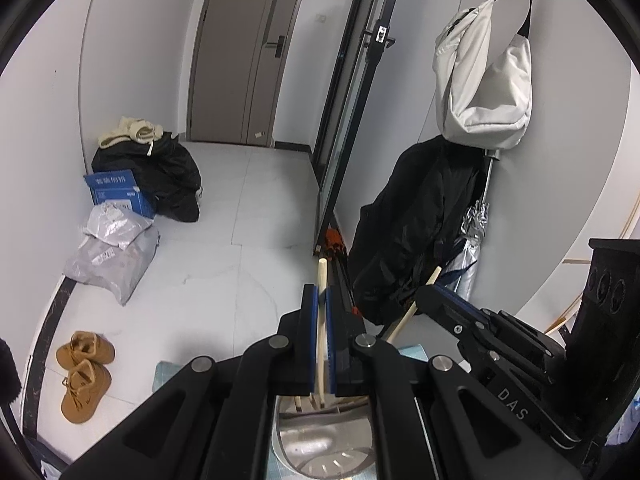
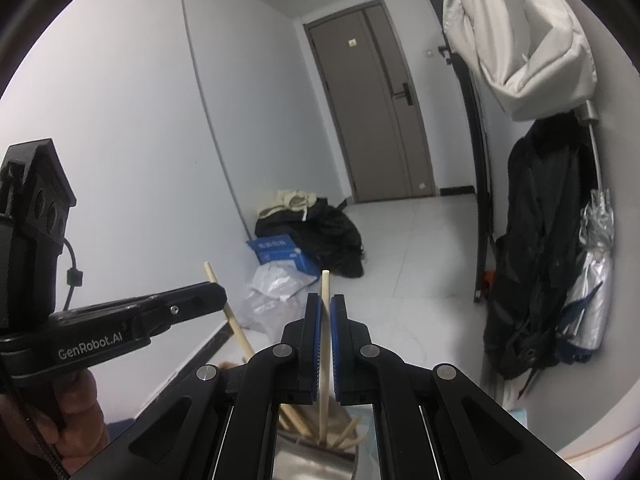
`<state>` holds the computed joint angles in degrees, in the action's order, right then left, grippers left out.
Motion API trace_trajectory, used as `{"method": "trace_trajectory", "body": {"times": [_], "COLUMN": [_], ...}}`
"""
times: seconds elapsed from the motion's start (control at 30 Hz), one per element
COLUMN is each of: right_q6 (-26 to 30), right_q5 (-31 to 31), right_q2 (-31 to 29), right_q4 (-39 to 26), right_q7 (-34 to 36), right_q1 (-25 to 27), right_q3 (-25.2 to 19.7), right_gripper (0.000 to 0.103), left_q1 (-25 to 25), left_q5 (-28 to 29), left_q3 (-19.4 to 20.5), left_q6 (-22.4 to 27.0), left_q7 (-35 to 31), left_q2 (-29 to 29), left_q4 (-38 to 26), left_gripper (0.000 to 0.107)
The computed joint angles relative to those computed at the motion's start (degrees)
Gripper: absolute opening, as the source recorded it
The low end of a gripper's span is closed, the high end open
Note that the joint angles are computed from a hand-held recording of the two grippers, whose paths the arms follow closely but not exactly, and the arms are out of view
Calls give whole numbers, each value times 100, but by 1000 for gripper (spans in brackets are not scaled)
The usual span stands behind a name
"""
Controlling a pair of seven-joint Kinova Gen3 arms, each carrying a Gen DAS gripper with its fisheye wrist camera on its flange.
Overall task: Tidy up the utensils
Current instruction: 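Open both grippers to drop the chopsticks into the holder, then move both grippers back down to the remaining chopsticks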
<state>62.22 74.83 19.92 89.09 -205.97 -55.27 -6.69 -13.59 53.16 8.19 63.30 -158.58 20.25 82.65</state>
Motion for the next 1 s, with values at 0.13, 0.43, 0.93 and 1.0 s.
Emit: {"method": "trace_trajectory", "body": {"times": [0.13,0.43,0.93,1.0], "right_q6": [-180,-618,982,1163], "right_q5": [-212,-866,-668,-708], "right_q2": [9,-56,-280,-274], "right_q4": [38,172,473,481], "right_q7": [94,179,-1146,-1249], "right_q1": [45,38,-817,-897], "right_q3": [-60,-50,-466,-564], "right_gripper": [4,7,49,49], "left_q1": [11,69,-169,-166], "left_q5": [-43,-611,-31,48], "left_q3": [-35,-112,-532,-630], "left_q6": [-40,450,-164,-208], "left_q7": [37,843,60,49], "left_q2": [-59,109,-989,-1119], "left_q4": [166,-100,1210,1354], "left_gripper": [0,3,54,64]}}
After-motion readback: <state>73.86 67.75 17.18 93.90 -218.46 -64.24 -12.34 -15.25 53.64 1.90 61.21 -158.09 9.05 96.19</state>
